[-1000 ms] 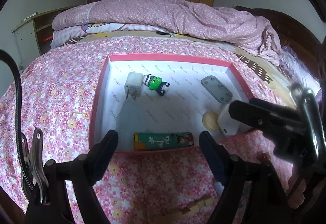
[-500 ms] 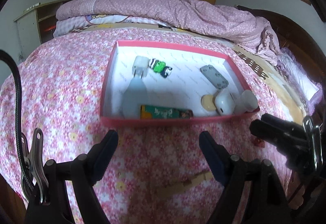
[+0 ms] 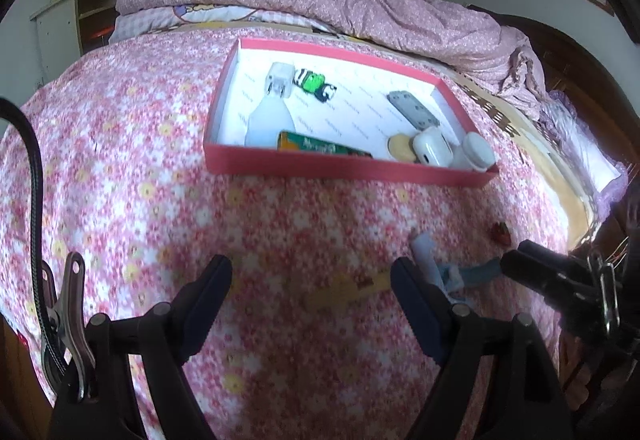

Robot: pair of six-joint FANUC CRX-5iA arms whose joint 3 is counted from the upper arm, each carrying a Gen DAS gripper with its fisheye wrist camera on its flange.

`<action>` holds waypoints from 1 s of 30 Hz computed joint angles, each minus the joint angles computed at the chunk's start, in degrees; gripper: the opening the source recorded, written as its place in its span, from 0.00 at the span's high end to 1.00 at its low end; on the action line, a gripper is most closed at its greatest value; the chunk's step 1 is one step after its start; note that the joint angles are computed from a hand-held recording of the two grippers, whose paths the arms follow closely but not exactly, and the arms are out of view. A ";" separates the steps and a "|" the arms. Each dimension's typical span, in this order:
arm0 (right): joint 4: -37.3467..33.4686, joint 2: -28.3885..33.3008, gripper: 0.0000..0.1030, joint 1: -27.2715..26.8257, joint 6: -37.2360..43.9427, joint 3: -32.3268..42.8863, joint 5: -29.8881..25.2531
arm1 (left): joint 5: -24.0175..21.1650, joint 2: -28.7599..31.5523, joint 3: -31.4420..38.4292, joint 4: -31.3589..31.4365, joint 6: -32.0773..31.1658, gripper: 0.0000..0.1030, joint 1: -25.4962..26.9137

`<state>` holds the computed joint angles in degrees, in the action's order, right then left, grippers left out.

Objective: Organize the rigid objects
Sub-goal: 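Withdraw both tools from the tray toward the blue-grey hook and wooden stick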

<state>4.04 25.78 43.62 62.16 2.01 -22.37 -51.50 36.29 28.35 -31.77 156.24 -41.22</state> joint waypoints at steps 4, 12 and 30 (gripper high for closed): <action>2.10 -0.66 0.38 0.08 -2.55 -2.17 1.09 | -0.38 -0.37 -0.91 0.62 0.57 0.17 -0.25; 1.83 -0.83 0.38 -0.10 -3.09 -3.48 1.94 | -0.32 1.01 -0.43 4.68 0.91 0.17 0.33; -4.74 -1.46 0.38 -1.35 1.55 -4.13 3.85 | -16.04 13.11 19.24 -1.69 0.34 0.10 -3.04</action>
